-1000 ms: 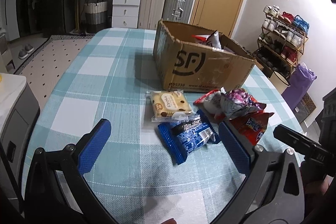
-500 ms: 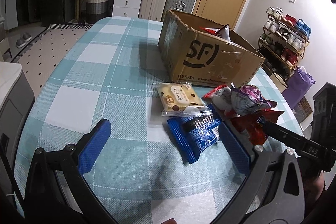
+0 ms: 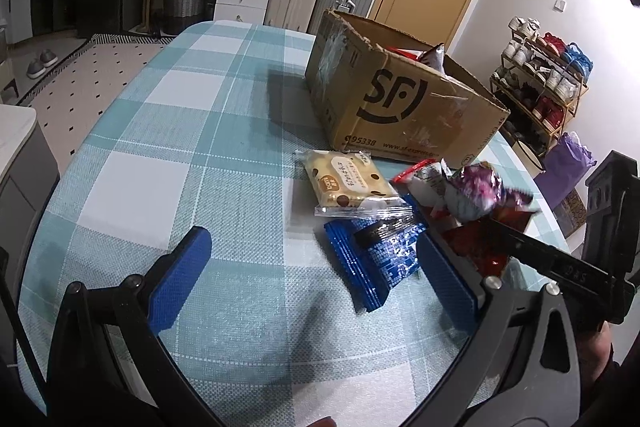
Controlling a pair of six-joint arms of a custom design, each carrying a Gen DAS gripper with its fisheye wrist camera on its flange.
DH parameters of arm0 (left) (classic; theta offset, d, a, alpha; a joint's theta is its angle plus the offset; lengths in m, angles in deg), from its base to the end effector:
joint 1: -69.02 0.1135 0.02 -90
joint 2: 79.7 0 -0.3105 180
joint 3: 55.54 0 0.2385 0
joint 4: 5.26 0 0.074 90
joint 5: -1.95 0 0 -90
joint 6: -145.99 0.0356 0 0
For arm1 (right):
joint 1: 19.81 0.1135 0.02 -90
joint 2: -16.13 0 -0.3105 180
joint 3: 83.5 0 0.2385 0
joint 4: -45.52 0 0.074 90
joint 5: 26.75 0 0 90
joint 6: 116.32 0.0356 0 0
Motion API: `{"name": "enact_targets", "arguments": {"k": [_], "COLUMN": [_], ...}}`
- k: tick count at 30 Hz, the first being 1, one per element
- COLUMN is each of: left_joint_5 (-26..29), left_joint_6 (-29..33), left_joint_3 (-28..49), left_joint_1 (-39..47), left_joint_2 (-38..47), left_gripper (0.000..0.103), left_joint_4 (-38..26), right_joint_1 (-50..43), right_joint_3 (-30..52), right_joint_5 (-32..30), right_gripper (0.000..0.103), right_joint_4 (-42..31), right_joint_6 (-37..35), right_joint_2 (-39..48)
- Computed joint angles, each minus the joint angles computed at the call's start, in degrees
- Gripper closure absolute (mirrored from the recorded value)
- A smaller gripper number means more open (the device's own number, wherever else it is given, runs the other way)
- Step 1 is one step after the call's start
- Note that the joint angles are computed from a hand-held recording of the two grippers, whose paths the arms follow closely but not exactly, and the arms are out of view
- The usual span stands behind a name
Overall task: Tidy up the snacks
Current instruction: 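Grasp the red chip bag with the right tool, then lift the red bag with the right tool while the left tool grasps the blue pack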
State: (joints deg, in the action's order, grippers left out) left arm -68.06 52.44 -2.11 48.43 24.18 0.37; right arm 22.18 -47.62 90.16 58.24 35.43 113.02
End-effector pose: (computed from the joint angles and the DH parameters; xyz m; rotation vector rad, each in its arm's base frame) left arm 0.2977 -0.1248 0.1553 0.5232 2.3188 -0.6148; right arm 0.1915 0.1507 0.1342 0.6052 2.2449 0.3518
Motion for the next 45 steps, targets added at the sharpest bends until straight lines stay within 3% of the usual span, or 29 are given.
{"name": "enact_targets", "arguments": {"k": [1,4,5,10,26,45], "left_joint_5": [-0.02,-0.04,-0.13,-0.25,-2.04,-8.16], "left_joint_6": [-0.04,0.06,0.06,0.36,-0.18,-6.64], "left_joint_3": [0.10,0.04,0.03,-0.02,1.42,10.32], "left_joint_1": [0.04,0.29,0.32,0.45,-3.56,-11.63], "left_joint_2": [0.11,-0.07,-0.11,-0.30,-0.62,5.39], "left_gripper": [0.001,0.001,0.001,0.001,0.001,0.001], "left_joint_4": [-0.03,-0.38,-0.47,-0.93,-5.14,-12.60], "right_joint_1": [-0.17,-0.73,-0.72,1.54,7.84,17.64], "right_joint_3": [-0.03,-1.06,-1.65,-1.23,-8.30,-15.59], "right_joint_5": [-0.35,-1.58,-1.89,0.30,6.48,17.73], "right_gripper": [0.043,0.049,0.057,0.062,0.062,0.062], "right_joint_4": [0.31,2.65,3.88,3.05,5.85,-3.86], "right_joint_6": [-0.25,-0.45,-0.50,-1.18,3.76,14.30], "right_joint_2": [0.05,0.27,0.34,-0.25,-6.93,-21.14]}}
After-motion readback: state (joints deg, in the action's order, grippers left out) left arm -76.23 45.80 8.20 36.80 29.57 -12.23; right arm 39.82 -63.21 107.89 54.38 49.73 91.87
